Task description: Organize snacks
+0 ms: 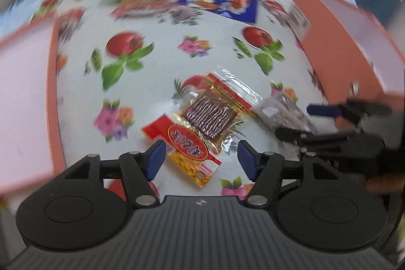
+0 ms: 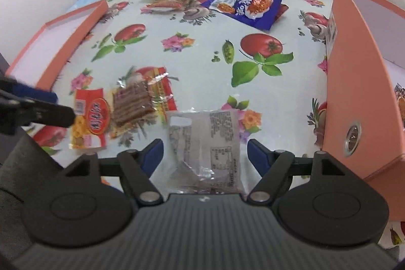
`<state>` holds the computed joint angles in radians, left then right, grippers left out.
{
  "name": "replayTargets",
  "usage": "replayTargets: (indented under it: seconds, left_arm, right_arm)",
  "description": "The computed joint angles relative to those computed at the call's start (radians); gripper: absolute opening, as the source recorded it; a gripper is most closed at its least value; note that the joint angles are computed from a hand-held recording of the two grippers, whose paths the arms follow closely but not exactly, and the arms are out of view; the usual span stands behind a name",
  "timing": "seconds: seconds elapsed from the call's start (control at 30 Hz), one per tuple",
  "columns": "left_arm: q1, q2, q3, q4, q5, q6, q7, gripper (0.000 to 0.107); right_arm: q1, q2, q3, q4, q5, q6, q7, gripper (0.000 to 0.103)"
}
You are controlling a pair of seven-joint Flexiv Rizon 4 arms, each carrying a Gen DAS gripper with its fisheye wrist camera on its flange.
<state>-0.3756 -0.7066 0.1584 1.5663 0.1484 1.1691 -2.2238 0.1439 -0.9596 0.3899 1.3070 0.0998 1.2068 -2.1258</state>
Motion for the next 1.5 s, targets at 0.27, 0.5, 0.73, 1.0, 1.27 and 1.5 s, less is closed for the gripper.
replayTargets:
  seconds: [0.27, 0.5, 0.73, 1.0, 1.27, 1.5]
  left_arm:
    - [0.063, -0.053, -0.074, -0.102, 0.011, -0.05, 0.273, 0.079]
    - [0.09, -0.113, -0.11, -0.168, -0.028, -0.088, 0.519, 0.084]
    - [0.079, -0.19, -0.082, -0.241, -0.051, -0.096, 0.595, 0.084]
    - [0.11, -0.242, -0.093, -0.285, -0.112, -0.115, 0.629, 0.084]
    - [0.118, -0.233, -0.103, -0.233, -0.152, -0.05, 0.623, 0.084]
    - [0.094, -0.229, -0.098, -0.203, -0.155, -0.004, 0.608, 0.079]
  right_arm:
    - [-0.003, -0.002, 0.001, 0.0, 0.006, -0.01, 0.025, 0.055]
    - [-0.003, 0.023, -0.01, 0.016, 0.014, -0.027, 0.02, 0.052]
    - [-0.007, 0.033, -0.023, 0.042, 0.011, -0.01, 0.037, 0.05]
    - [-0.01, 0.04, -0.026, 0.046, 0.009, -0.019, 0.059, 0.05]
    - [-0.005, 0.029, -0.032, 0.032, 0.003, -0.022, 0.075, 0.05]
    - [0.007, 0.027, -0.041, 0.036, -0.011, -0.009, 0.088, 0.05]
